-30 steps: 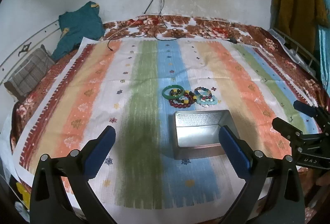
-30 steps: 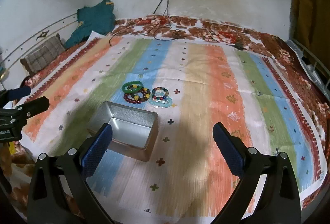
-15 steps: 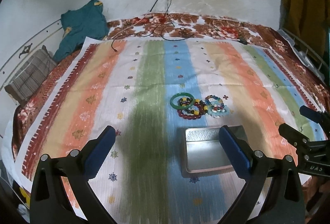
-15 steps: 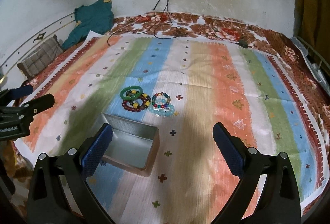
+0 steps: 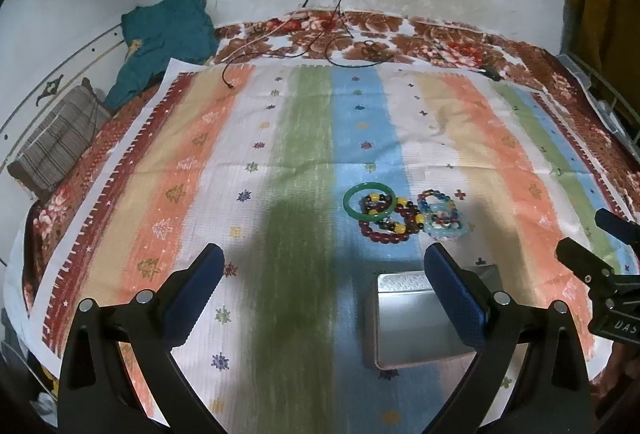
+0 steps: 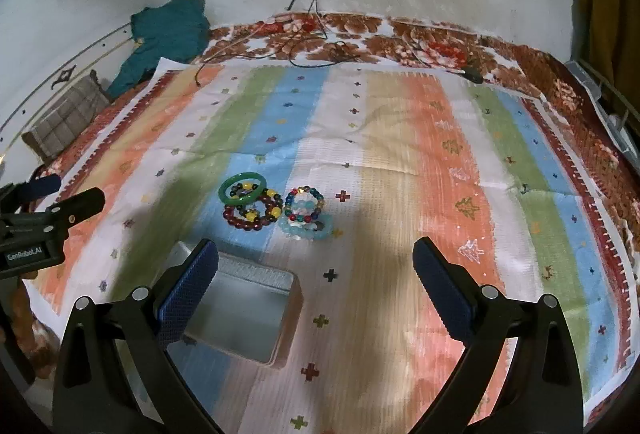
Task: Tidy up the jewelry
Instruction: 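Move the left gripper toward the green bangle while the right approaches the multicolour bracelet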
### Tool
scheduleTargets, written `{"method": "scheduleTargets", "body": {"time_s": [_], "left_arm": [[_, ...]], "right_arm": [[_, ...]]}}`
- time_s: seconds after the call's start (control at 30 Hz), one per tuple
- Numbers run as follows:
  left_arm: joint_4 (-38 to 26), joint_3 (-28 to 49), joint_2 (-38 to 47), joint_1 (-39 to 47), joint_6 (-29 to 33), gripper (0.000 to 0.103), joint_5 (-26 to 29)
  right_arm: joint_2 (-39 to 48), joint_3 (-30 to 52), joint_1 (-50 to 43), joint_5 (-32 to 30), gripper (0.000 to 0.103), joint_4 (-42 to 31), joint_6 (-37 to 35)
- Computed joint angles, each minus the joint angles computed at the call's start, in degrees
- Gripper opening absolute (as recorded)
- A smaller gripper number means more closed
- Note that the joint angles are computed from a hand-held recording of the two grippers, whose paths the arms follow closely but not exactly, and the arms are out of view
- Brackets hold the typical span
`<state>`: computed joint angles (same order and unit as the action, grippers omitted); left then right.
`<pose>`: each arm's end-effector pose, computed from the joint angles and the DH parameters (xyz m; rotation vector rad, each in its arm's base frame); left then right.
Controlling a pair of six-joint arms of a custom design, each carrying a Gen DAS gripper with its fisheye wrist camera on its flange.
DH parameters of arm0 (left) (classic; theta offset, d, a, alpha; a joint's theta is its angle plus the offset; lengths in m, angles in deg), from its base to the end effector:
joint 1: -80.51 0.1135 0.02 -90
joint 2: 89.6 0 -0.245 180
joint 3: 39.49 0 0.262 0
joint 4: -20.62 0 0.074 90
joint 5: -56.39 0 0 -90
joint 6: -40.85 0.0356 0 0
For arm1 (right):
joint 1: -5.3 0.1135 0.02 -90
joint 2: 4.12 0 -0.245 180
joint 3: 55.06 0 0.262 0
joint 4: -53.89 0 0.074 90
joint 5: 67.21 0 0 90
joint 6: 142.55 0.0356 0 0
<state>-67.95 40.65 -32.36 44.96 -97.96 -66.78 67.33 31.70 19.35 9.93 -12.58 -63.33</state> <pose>0.1509 -0.0839 0.3269 -0.4377 2.4076 0.1855 0.2531 0.0715 0.3303 -0.6229 2.3761 0.3012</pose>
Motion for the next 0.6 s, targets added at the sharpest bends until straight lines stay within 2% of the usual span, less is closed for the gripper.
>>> {"method": "scheduleTargets", "body": {"time_s": [0.3, 0.43, 0.6], "left_arm": [[4.4, -0.5, 2.9, 6.3, 5.3, 0.097, 2.8], [8.1, -1.6, 3.8, 10.4, 8.3, 0.097, 7.2], [11.2, -2.4, 5.8, 13.8, 10.6, 0.097, 9.8]], "right_arm": [[5.5, 2.6, 1.2, 1.0, 0.099, 1.2, 0.1], [7.4, 3.1, 2.2, 2.2, 0.099, 2.0, -0.3], [10.2, 4.2, 3.4, 3.1, 0.099, 2.6, -0.3]]}}
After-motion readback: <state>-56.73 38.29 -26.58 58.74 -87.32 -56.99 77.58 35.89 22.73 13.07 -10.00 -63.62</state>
